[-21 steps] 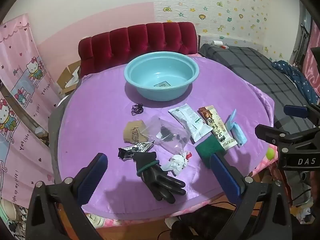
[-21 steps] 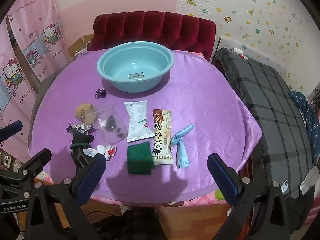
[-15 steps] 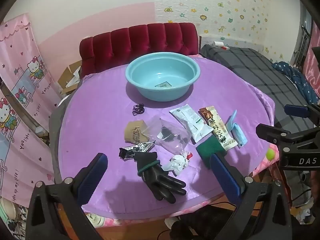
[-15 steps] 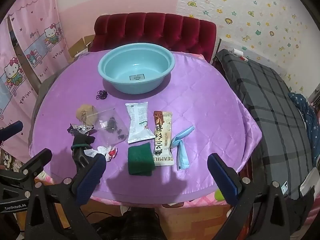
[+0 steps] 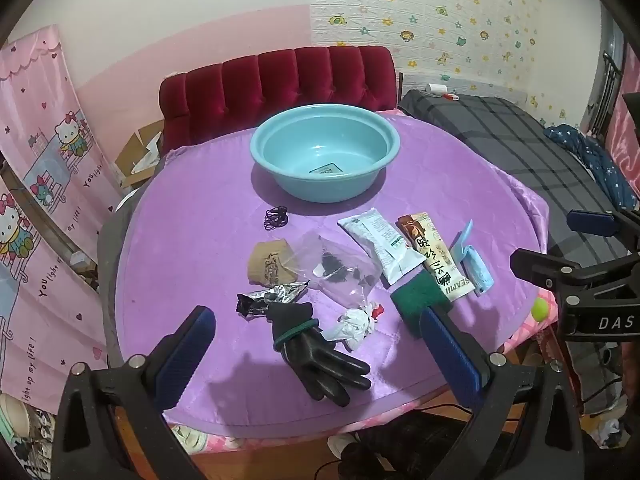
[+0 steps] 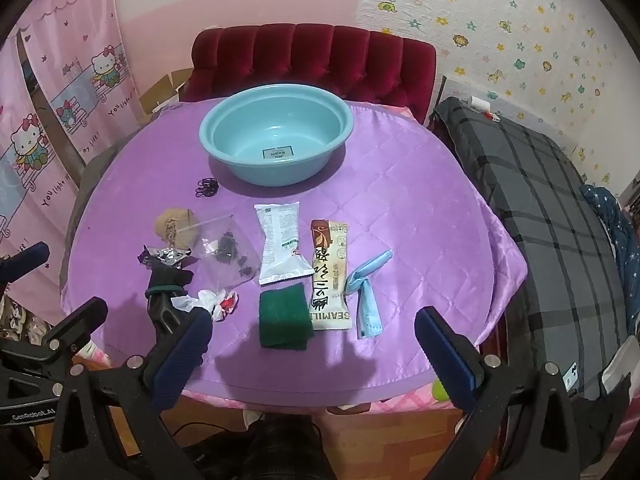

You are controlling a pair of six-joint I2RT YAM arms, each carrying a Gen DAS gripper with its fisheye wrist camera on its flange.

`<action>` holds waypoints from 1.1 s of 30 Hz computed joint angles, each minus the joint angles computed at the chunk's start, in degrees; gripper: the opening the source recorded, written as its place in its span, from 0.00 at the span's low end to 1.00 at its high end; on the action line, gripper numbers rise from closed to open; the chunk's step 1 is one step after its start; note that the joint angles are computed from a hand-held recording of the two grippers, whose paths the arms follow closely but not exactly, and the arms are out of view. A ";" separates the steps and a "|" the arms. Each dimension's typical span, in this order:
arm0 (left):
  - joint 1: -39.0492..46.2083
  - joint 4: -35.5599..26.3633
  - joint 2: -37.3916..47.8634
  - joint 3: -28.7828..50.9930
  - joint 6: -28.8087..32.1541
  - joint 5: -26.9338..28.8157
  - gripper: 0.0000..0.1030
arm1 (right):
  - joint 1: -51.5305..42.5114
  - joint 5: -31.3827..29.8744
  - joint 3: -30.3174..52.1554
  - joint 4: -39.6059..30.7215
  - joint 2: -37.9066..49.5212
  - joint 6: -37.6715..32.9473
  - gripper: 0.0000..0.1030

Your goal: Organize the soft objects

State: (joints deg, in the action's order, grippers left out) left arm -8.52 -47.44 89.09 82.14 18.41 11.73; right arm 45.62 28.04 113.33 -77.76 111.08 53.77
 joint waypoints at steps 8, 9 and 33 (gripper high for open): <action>0.15 0.51 -0.28 -0.53 -0.03 0.13 1.00 | -0.17 -0.20 0.01 0.09 -0.04 -0.31 1.00; 0.17 0.54 -0.21 -0.57 0.04 0.13 1.00 | -0.17 -0.13 0.29 -0.02 0.12 -0.37 1.00; 0.90 0.84 0.56 -1.14 0.09 0.59 1.00 | -0.89 -0.67 1.04 0.59 1.06 -0.80 1.00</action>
State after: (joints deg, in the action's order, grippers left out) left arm -7.61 -46.60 89.65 81.00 18.50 12.32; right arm 44.73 27.38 114.37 -77.17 112.14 52.97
